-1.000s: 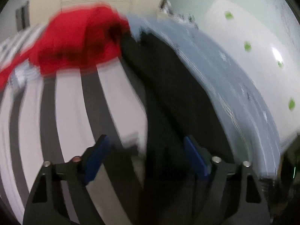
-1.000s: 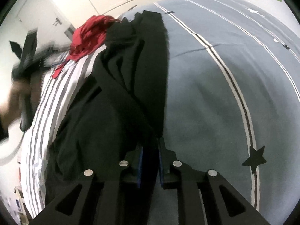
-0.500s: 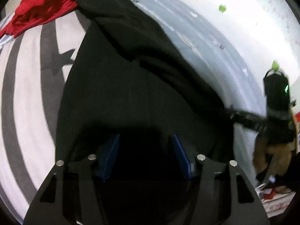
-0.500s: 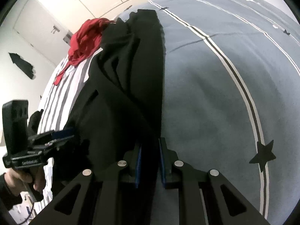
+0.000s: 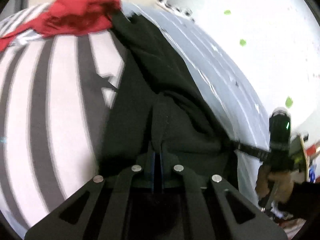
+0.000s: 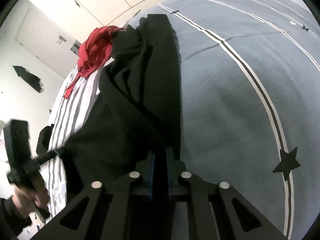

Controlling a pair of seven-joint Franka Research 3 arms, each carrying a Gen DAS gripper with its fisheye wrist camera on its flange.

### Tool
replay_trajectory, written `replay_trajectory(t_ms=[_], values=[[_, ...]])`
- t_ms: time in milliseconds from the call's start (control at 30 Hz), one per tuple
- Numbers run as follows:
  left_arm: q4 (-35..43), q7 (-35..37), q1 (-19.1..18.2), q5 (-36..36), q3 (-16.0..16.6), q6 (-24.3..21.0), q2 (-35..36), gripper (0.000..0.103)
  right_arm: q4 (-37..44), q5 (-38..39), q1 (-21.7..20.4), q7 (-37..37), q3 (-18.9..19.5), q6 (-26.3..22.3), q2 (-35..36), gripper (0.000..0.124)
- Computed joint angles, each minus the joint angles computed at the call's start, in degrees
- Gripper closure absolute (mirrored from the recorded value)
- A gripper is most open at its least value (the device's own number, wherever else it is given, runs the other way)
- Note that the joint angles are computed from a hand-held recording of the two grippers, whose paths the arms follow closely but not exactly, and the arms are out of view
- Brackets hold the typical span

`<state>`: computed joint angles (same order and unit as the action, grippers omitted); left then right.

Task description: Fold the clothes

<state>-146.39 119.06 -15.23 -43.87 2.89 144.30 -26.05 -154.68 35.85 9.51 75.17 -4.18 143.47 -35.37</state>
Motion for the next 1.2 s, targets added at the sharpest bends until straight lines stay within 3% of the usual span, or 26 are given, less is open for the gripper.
replay_trajectory(t_ms=[133,400,433,533,567,733,800,833,900,933,967,1100,1200], values=[[-0.03,-3.93,3.80,9.87,-2.30,-1.56,3.27,0.101,0.08,-3.17,-1.52,2.49,2.10,0.50,0.99,0.123],[1.30,-1.19,2.71,7.33,-2.42,-0.15,6.91,0.100,0.78,-5.14,-0.88,3.31,1.73,0.15,2.52,0.120],[1.30,-1.50,2.88,7.37,-2.69,0.12,6.96,0.100,0.97,-4.89,-0.71,3.37,1.50,-0.20,2.06,0.115],[-0.08,-3.00,3.37,7.12,-2.57,-0.14,5.20,0.100,1.00,-3.81,-0.13,3.12,0.91,-0.89,0.11,0.084],[-0.36,-3.61,3.45,6.71,-2.29,-0.40,4.66,0.098,0.59,-3.33,0.29,2.48,0.73,-0.85,-1.23,0.084],[-4.55,-5.25,3.48,4.11,-0.26,-1.55,-1.58,0.070,-0.97,-3.75,1.92,0.34,1.48,-4.32,-5.47,0.079],[-6.30,-5.71,2.68,4.71,-0.70,-1.11,-4.30,0.055,-1.55,-4.52,2.27,0.56,2.76,-5.08,-5.57,0.079],[-6.63,-5.94,2.33,6.55,-1.54,-0.90,-4.45,0.052,-1.82,-5.01,2.44,0.92,3.54,-5.08,-5.35,0.079],[-7.15,-6.61,1.50,10.51,-3.12,-0.55,-4.58,0.056,-2.41,-5.62,2.89,1.61,4.56,-4.45,-4.70,0.080],[-7.34,-7.04,1.04,12.57,-3.87,-0.41,-4.59,0.082,-2.73,-5.64,3.15,1.95,4.76,-3.89,-4.29,0.095],[-7.49,-7.52,0.57,14.68,-4.60,-0.31,-4.56,0.094,-2.92,-5.17,3.30,2.41,4.39,-3.41,-3.89,0.113],[-6.85,-6.50,-1.40,13.38,-0.22,-0.67,-5.61,0.096,-3.42,-4.60,2.80,1.62,1.94,-3.76,-5.53,0.121],[-6.64,-5.88,-0.65,15.56,-0.11,-1.63,-5.84,0.096,-4.45,-5.21,1.35,0.27,0.59,-5.56,-7.49,0.122]])
